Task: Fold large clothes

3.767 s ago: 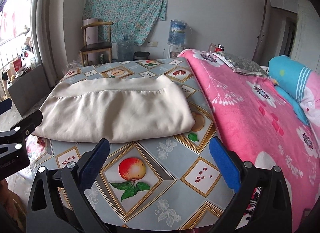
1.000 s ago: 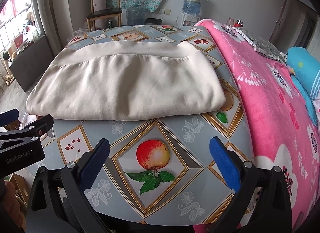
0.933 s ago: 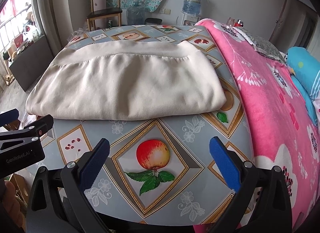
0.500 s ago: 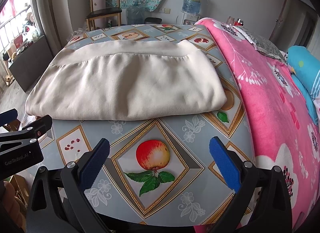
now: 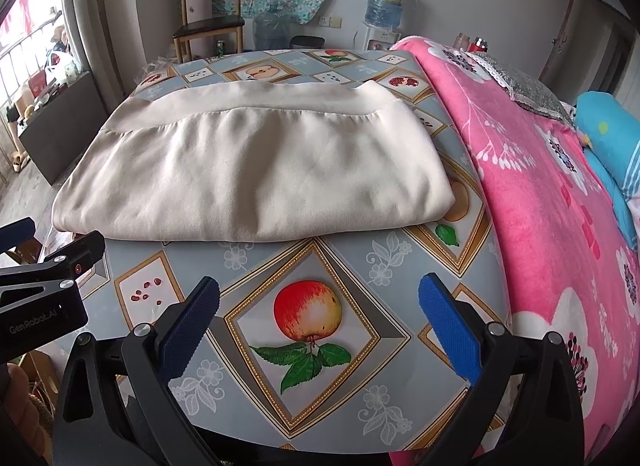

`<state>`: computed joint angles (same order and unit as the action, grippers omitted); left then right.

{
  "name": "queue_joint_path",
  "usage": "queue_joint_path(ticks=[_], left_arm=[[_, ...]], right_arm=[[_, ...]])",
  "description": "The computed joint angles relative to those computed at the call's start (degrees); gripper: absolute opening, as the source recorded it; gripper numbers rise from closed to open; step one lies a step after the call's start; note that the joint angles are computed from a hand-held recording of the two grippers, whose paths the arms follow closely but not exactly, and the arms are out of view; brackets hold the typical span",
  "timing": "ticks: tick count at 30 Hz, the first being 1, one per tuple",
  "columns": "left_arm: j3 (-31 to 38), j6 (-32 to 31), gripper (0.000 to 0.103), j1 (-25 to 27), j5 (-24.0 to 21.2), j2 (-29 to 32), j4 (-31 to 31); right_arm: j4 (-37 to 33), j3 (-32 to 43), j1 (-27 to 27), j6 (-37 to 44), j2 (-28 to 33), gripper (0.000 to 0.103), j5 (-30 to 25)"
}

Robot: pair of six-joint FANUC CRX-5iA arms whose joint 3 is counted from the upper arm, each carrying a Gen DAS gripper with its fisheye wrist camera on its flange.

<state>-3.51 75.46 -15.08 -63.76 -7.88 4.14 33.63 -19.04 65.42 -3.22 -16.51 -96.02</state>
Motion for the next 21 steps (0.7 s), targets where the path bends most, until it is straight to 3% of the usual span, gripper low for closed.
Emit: queue_joint_path(ticks=[21], left_arm=[[0.6,0.0,0.096,-0.4,-0.4,0.4,-0.4]], right_arm=[[-0.3,0.2,-0.1,-0.3,0.1,0.097,0.0]])
